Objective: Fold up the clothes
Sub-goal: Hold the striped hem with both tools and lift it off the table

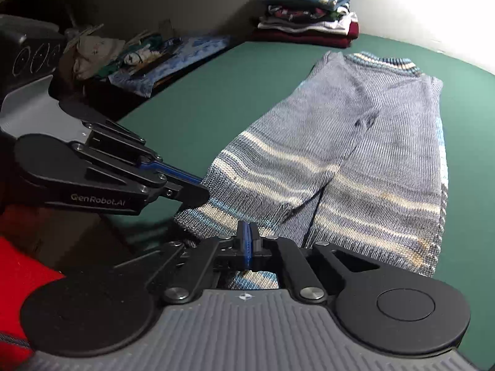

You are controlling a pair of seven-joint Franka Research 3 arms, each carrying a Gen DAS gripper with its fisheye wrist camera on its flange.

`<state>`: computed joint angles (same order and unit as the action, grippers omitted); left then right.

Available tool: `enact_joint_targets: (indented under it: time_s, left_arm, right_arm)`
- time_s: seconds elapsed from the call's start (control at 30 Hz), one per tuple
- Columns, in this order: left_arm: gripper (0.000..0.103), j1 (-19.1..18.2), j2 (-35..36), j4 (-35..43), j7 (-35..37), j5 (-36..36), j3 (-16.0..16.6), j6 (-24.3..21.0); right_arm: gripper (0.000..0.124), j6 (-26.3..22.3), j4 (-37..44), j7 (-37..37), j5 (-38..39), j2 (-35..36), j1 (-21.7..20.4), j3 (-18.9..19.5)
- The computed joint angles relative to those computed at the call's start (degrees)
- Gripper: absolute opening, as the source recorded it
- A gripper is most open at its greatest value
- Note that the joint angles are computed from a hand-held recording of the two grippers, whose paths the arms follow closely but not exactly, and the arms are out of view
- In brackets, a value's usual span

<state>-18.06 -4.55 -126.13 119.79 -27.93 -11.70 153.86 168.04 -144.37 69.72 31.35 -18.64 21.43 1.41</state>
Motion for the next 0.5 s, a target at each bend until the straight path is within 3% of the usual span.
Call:
enact_joint_targets:
  time_s: [0.07, 0.13, 0.17, 0.2, 0.33, 0.5]
  left_arm:
    - [0.005, 0.33, 0.17, -0.33, -2.55, 3.47, -0.47, 0.92]
    - [0.022, 0.67, 0.1, -0.05, -5.98, 7.76, -0.86, 1.47]
    - [0.025, 0.92, 0.31, 0.46, -8.04, 10.15, -0.97, 1.44]
    - [0.027, 1.12, 0.55, 0.99, -9.9, 12.15, -1.04, 1.47]
    - [0.035, 1.89, 2.46, 3.53, -16.91, 18.49, -1.23, 2.08]
    - [0.046, 2.81, 6.77, 8.32, -31.37, 29.82, -1.67, -2.64]
  right_arm:
    - [0.002, 1.11, -0.45, 0.15, 0.28, -0.28, 0.09, 0.02]
    - [0.017, 2.65, -0.94, 3.12, -1.77, -0.27, -2.01, 1.9]
    - [0.03, 2.89, -1.0, 5.86, -3.96, -0.07, -4.0, 3.52]
    - [0.034, 2.4, -0.68, 6.99, -4.45, 0.41, -4.11, 3.33]
    - [0.021, -0.07, 1.15, 2.78, 0.71, 2.39, 0.57, -1.35]
    - [0.016, -2.69, 1.53, 2.4, -2.06, 1.65, -1.3, 0.36]
